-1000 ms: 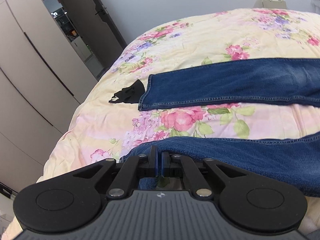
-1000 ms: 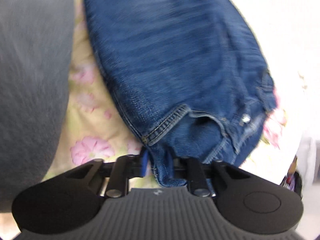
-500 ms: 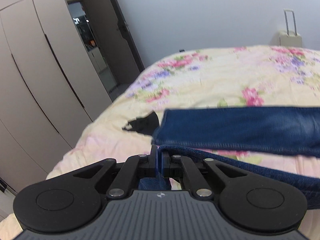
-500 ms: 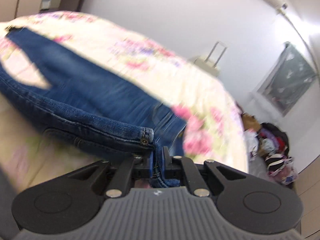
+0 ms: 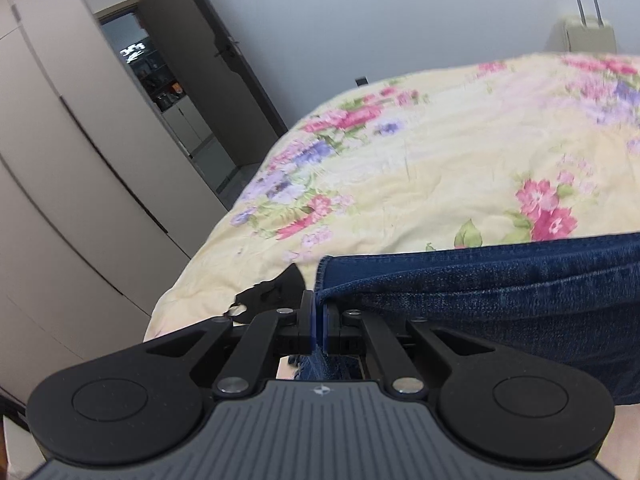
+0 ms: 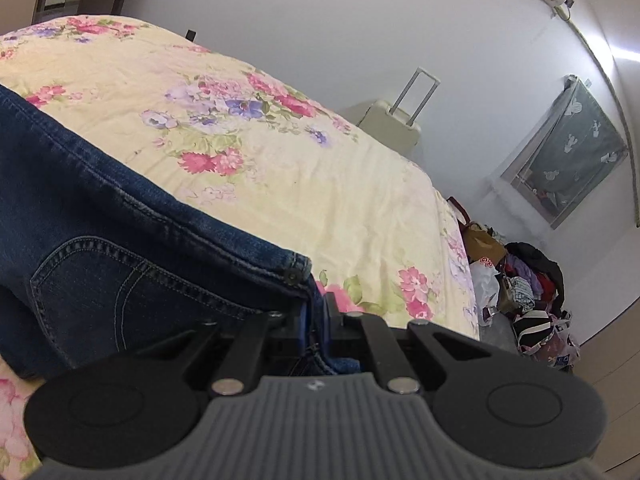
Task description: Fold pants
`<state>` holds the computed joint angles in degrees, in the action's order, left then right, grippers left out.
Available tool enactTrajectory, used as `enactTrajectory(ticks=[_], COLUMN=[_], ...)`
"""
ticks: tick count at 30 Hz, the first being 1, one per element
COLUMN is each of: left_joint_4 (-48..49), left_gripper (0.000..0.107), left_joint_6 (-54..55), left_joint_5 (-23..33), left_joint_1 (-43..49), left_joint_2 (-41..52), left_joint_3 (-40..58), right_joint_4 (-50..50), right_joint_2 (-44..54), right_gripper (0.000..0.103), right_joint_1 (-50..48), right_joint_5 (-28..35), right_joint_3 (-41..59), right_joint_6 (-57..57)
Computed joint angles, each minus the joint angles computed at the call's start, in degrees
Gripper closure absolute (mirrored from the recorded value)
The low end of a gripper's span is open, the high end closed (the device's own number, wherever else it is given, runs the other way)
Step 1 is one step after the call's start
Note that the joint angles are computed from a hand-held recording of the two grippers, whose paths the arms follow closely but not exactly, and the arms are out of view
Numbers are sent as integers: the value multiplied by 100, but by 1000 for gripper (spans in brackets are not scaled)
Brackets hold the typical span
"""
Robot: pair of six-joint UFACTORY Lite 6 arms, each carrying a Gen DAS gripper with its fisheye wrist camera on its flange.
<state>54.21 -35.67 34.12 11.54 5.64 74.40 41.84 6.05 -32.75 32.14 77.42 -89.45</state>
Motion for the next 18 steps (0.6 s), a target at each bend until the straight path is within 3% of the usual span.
enactTrajectory(ticks=[5, 11, 14, 15, 16, 18], left_joint_4=[1099, 1323, 1389, 1321, 1177, 869], left_gripper=[104, 100, 91, 82, 54, 15], left_joint_6=[-661, -457, -609, -580, -489, -343], left_joint_5=[163, 385, 379, 330, 266, -132], left_joint_1=[-340, -543, -549, -527, -492, -353], left_joint_2=[1815, 3379, 3743, 3767, 3751, 3468], left_joint_3=[1110, 2522, 2865, 2883, 2878, 2616], right_joint_4=[-1711, -3530, -4069, -4219, -4398, -5008], right_joint_2=[2034, 4095, 4666, 4767, 4759, 4621], right_gripper=[103, 103, 102, 101, 98, 91], right_joint_1=[992, 1566, 1681, 1712, 1741, 1834], right_joint_5=[-803, -879, -882, -896, -956, -1251], right_joint_3=[1483, 3164, 3587, 3640, 3566, 3253], right_joint_6=[1758, 3578, 4188, 4371, 4570, 5179])
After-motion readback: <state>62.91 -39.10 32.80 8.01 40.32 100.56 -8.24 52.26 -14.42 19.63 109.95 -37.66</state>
